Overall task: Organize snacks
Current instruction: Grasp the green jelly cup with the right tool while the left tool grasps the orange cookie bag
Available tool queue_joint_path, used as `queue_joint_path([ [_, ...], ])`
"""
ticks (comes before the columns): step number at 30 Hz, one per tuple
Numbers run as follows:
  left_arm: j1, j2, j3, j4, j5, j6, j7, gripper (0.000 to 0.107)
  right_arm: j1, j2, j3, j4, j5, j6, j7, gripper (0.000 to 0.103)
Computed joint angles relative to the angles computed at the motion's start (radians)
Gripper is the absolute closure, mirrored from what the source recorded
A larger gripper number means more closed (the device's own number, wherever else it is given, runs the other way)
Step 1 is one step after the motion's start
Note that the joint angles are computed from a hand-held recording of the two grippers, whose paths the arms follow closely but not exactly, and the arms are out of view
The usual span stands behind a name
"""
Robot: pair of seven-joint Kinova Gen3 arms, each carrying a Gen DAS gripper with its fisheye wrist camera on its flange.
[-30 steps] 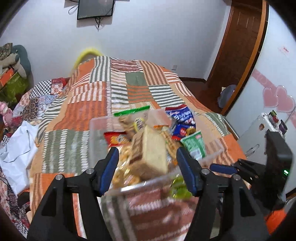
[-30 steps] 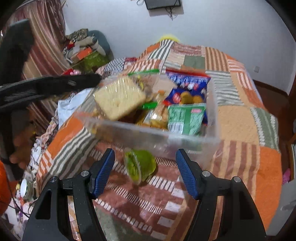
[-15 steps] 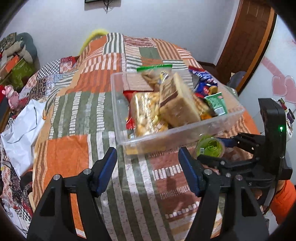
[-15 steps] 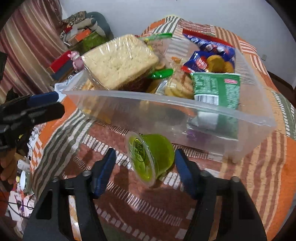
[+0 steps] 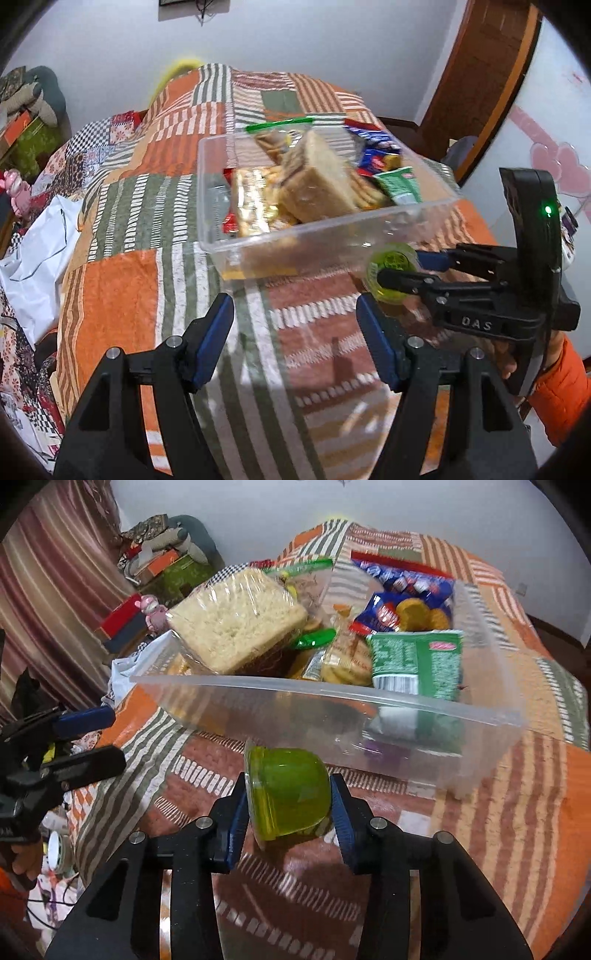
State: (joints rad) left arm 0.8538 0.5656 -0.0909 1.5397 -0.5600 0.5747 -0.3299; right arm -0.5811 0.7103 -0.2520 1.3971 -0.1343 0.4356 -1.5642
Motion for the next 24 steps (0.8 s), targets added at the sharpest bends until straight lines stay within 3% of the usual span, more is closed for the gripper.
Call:
queue_joint_path([
  [3, 0.026, -0.001, 0.012, -0.024, -0.006, 0.041, -0.001, 0.037, -0.003, -0.046, 0.007, 0.061, -0.006, -0.041, -0.023, 0.065],
  [12, 0.072, 0.007, 0.064, -0.053, 0.0, 0.059, -0.008, 0.024, -0.012, -0.164, 0.043, 0.244, 0.011, -0.155, -0.111, 0.065],
  [20, 0.057, 0.049, 0.122, -0.093, 0.107, 0.038, -0.104, 0.023, -0.063, -0.221, 0.105, 0.338, 0.07, -0.204, -0.206, 0.065],
  [24, 0.062, 0.069, 0.125, -0.113, 0.159, 0.044, -0.15, 0.023, -0.048, -0.234, 0.093, 0.369, 0.082, -0.216, -0.232, 0.065],
])
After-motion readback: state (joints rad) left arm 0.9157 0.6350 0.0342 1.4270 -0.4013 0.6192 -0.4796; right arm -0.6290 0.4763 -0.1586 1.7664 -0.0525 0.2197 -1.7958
